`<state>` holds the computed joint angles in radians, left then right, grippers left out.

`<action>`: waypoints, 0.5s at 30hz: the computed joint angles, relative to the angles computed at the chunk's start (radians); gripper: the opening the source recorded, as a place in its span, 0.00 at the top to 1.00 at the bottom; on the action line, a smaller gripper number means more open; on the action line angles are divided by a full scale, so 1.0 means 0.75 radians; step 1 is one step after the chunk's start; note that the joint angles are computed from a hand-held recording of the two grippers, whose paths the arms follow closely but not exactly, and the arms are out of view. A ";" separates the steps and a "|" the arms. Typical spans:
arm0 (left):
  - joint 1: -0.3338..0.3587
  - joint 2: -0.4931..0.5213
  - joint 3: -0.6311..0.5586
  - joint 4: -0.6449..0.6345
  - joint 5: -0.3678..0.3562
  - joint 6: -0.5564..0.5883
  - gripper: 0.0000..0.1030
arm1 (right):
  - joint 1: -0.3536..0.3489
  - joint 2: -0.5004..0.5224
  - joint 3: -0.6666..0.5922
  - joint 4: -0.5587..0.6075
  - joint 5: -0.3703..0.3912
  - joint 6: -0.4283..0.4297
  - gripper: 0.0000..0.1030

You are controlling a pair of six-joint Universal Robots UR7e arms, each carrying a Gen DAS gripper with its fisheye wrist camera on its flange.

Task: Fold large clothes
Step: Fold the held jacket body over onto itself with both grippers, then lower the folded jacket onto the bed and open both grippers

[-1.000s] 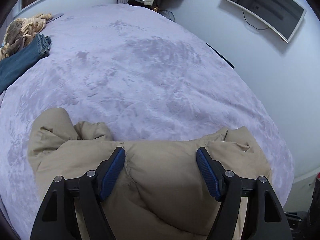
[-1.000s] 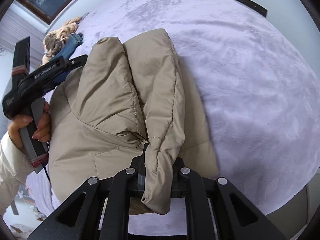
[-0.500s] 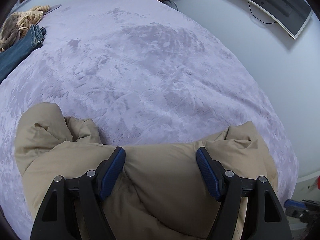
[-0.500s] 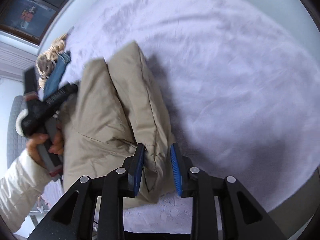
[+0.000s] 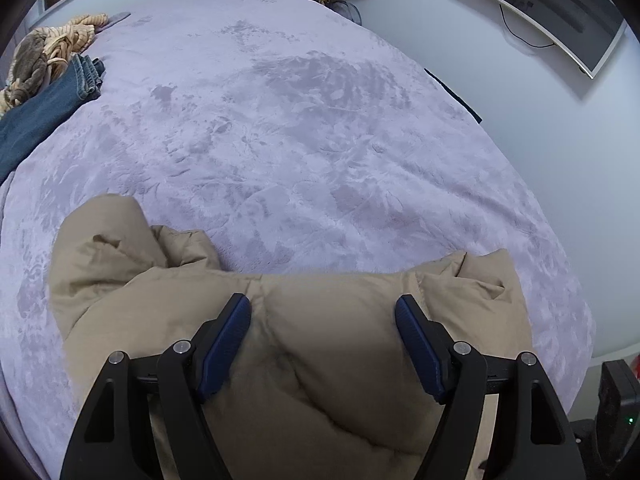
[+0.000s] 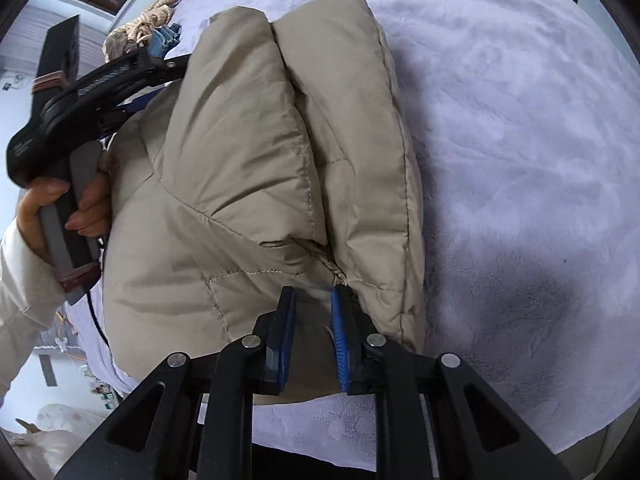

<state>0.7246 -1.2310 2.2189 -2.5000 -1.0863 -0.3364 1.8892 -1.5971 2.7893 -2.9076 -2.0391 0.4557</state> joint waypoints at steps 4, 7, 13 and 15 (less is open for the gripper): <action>-0.045 -0.181 0.034 0.169 0.014 -0.111 0.26 | -0.005 0.000 0.011 0.017 0.007 -0.029 0.83; -0.086 -0.327 0.069 0.343 0.044 -0.235 0.26 | -0.012 0.036 0.005 0.000 0.023 -0.026 0.83; -0.147 -0.582 0.158 0.680 0.035 -0.540 0.00 | -0.044 0.118 0.011 -0.085 0.059 -0.032 0.83; -0.178 -0.666 0.200 0.743 0.038 -0.629 0.00 | -0.090 0.067 0.029 -0.066 0.067 -0.080 0.83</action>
